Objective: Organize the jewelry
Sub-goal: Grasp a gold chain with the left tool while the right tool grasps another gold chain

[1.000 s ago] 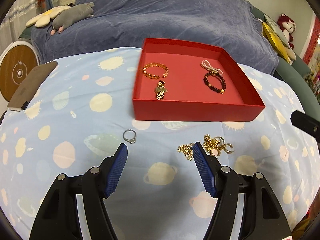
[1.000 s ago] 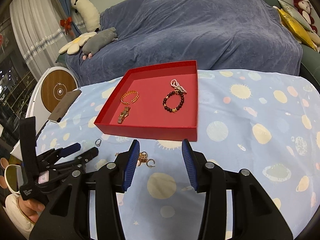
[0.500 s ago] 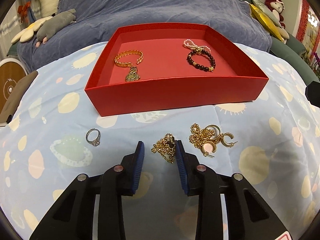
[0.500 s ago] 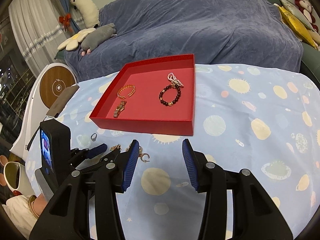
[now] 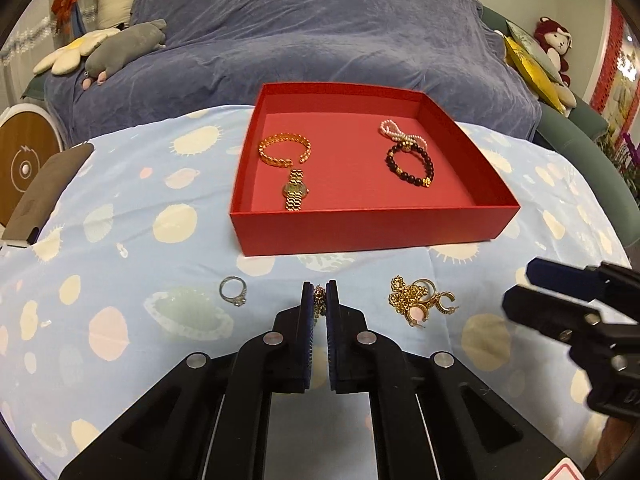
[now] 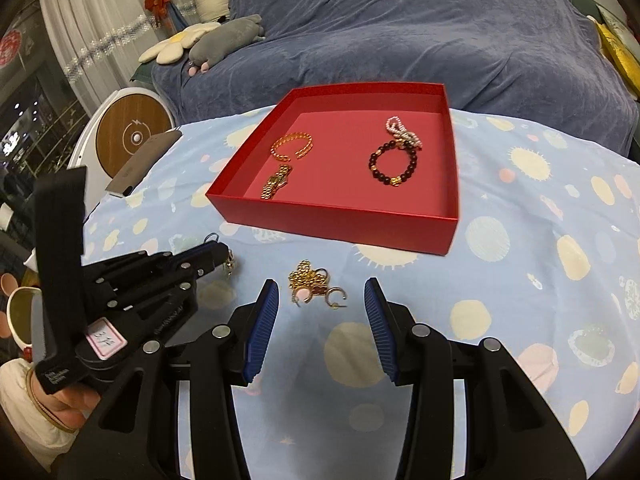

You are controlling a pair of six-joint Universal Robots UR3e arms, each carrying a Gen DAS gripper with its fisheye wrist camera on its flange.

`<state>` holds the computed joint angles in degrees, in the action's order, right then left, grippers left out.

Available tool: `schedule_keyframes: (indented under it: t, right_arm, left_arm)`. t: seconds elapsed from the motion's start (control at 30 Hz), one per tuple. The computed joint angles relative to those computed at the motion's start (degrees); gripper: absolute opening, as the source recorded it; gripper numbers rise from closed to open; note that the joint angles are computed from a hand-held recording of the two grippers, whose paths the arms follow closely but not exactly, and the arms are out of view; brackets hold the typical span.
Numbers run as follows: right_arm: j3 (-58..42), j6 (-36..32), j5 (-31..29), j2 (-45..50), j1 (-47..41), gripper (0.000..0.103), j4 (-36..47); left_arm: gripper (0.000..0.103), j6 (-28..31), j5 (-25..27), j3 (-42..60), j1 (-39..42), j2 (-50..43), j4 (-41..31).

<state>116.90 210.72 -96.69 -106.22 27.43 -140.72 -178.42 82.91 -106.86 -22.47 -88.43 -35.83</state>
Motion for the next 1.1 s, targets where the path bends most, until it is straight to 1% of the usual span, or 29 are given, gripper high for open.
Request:
schedule_keyframes:
  t: [0.1, 0.23, 0.37, 0.43, 0.5, 0.57, 0.67, 0.77, 0.8, 0.87, 0.9, 0.93, 0.97, 1.1]
  right_arm:
    - [-1.3, -0.3, 0.9, 4.2, 0.8, 0.043, -2.0]
    - [-4.1, -0.8, -0.3, 9.8, 2.5, 0.042, -3.3]
    - [-7.6, -2.0, -2.4, 14.9, 4.1, 0.034, -3.7]
    - [-9.2, -2.5, -3.1, 17.2, 4.6, 0.033, -3.7]
    - [-10.7, -2.9, -4.0, 19.2, 5.1, 0.029, -3.2]
    - [-11.7, -3.2, -5.5, 20.7, 5.5, 0.029, -2.5]
    - [-11.8, -3.0, -6.3, 21.8, 5.5, 0.029, -2.1]
    - [-11.5, -3.4, -7.7, 22.6, 5.7, 0.023, -2.7]
    - [-11.8, -3.9, -8.2, 22.9, 5.8, 0.018, -2.5]
    - [-11.8, -4.3, -9.3, 23.2, 5.9, 0.012, -2.6]
    - [-11.3, -4.3, -9.4, 22.9, 5.7, 0.008, -2.9]
    - [-10.9, -4.4, -9.2, 22.6, 5.4, 0.007, -3.0]
    - [-10.7, -4.5, -9.0, 22.3, 5.2, 0.003, -3.0]
    - [-9.2, -4.1, -9.3, 20.0, 5.0, 0.003, -3.5]
  left_arm:
    - [0.004, 0.6, -1.7, -0.1, 3.0, 3.4, -2.9]
    - [0.004, 1.3, -2.6, -0.1, 6.2, 6.4, -5.6]
    - [0.004, 2.3, -4.7, -0.7, 9.2, 8.5, -7.7]
    - [0.004, 2.9, -5.4, -1.2, 10.2, 9.3, -8.0]
    - [0.004, 3.5, -6.1, -1.8, 11.4, 9.8, -8.5]
    - [0.004, 3.9, -6.9, -2.3, 12.5, 10.4, -9.1]
    - [0.004, 4.8, -8.1, -2.9, 13.9, 11.2, -9.8]
    - [0.004, 5.5, -9.4, -3.2, 14.9, 12.0, -10.6]
    - [0.004, 5.6, -9.6, -3.2, 15.0, 12.2, -10.7]
    - [0.004, 5.8, -9.9, -3.2, 15.2, 12.6, -11.0]
    - [0.004, 6.0, -10.2, -3.3, 15.3, 12.9, -11.2]
    - [0.004, 6.2, -10.3, -3.3, 15.4, 13.0, -11.4]
    - [0.004, 6.2, -10.2, -3.3, 15.4, 13.0, -11.4]
    - [0.004, 5.9, -10.0, -3.0, 15.4, 12.8, -11.5]
